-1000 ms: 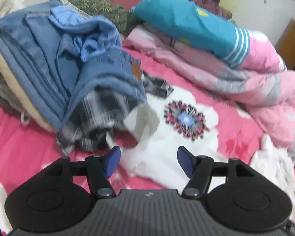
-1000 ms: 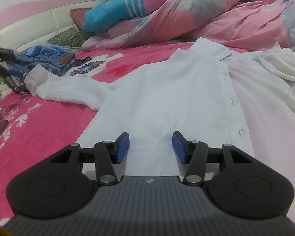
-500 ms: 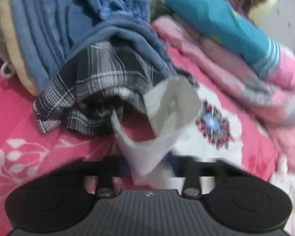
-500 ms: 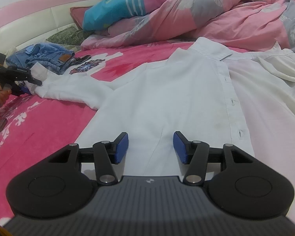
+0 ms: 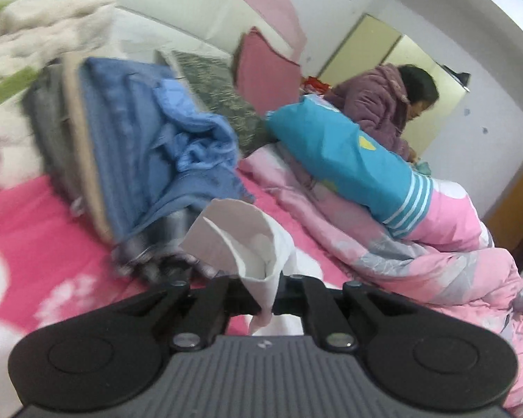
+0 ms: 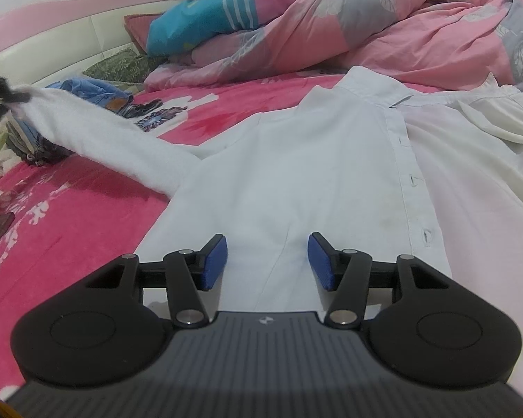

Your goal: Fold clothes

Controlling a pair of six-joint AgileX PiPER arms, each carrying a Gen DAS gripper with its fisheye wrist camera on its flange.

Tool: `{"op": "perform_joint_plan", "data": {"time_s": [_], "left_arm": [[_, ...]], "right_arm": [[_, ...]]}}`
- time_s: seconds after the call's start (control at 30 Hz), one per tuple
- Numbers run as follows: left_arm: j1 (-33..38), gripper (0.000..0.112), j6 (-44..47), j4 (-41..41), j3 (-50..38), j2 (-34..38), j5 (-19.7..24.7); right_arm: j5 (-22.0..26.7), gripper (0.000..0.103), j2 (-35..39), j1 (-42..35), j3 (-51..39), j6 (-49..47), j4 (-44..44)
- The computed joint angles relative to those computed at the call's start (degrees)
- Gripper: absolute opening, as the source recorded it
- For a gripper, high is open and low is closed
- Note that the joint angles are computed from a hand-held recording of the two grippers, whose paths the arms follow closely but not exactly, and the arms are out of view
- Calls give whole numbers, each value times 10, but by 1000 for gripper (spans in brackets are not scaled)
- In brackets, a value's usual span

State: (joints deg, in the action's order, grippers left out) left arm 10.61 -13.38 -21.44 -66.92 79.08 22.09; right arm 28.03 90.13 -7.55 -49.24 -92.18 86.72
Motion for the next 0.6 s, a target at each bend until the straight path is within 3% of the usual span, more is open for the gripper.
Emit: {"op": "perform_joint_plan", "data": {"time_s": [0.07,0.27,0.4,0.6], "left_arm": [[3,4,-46,29,47,-32,3],[38,4,-64,-23,164,-107,13],[44,4,-102,-16,215,-158,14],[12,4,-161,11,196,-127,-4]], "right_arm": [[3,52,1,-1,0,0,0],[7,53,-2,-4,2,0,1],[9,54,-2,-5,3,-1,2],[9,54,-4,-4,5,-2,4]]}}
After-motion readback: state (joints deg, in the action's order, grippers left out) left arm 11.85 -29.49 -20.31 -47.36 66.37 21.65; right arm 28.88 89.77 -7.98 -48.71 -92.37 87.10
